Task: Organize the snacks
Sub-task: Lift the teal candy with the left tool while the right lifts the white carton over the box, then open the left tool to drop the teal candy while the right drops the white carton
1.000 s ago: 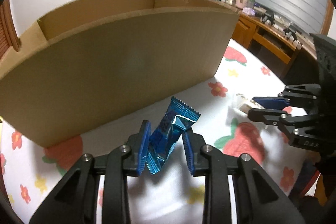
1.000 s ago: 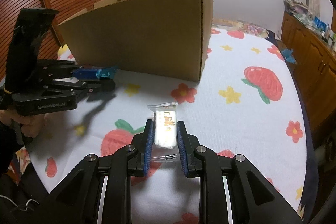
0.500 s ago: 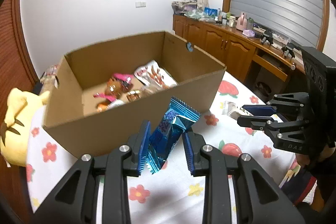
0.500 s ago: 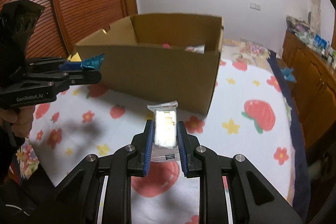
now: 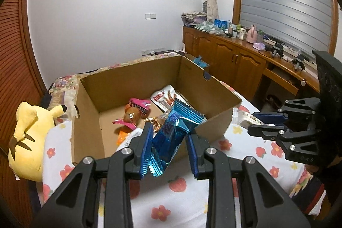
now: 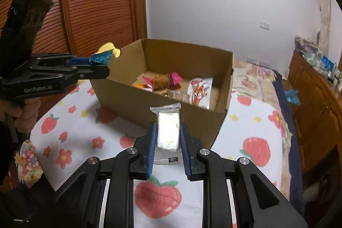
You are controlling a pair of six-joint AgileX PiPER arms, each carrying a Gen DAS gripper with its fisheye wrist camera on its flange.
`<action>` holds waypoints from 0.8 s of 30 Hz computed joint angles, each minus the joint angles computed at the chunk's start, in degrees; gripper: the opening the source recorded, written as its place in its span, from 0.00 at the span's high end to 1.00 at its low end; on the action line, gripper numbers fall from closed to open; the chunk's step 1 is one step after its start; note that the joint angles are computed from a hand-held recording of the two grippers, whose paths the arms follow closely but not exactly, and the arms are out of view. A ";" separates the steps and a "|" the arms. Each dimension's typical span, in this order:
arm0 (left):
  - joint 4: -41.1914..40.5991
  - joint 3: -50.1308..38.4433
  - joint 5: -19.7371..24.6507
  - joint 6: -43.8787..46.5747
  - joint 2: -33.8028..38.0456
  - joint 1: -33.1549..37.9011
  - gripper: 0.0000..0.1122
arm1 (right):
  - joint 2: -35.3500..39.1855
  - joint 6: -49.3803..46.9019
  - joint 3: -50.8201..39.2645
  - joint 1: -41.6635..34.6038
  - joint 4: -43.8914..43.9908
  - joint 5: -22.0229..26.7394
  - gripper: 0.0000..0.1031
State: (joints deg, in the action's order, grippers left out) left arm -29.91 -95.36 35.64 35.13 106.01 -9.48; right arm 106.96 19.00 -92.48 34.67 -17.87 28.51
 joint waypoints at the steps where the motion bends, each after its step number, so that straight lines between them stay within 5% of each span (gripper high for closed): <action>1: 0.49 -0.56 0.00 -0.70 0.35 -0.07 0.74 | 0.71 -1.37 -1.58 -0.03 0.61 0.74 0.80; 16: 7.27 -15.62 4.68 -9.23 11.17 0.68 0.74 | 13.26 -15.71 -25.87 -1.59 8.83 10.86 0.80; 24: 10.01 -25.02 8.19 -12.73 17.48 0.88 0.73 | 25.71 -19.74 -47.77 -3.34 12.62 20.89 0.80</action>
State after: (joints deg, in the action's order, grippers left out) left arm -19.90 -120.38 43.82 22.39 123.50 -8.60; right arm 132.66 -0.74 -140.25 31.33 -5.25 49.40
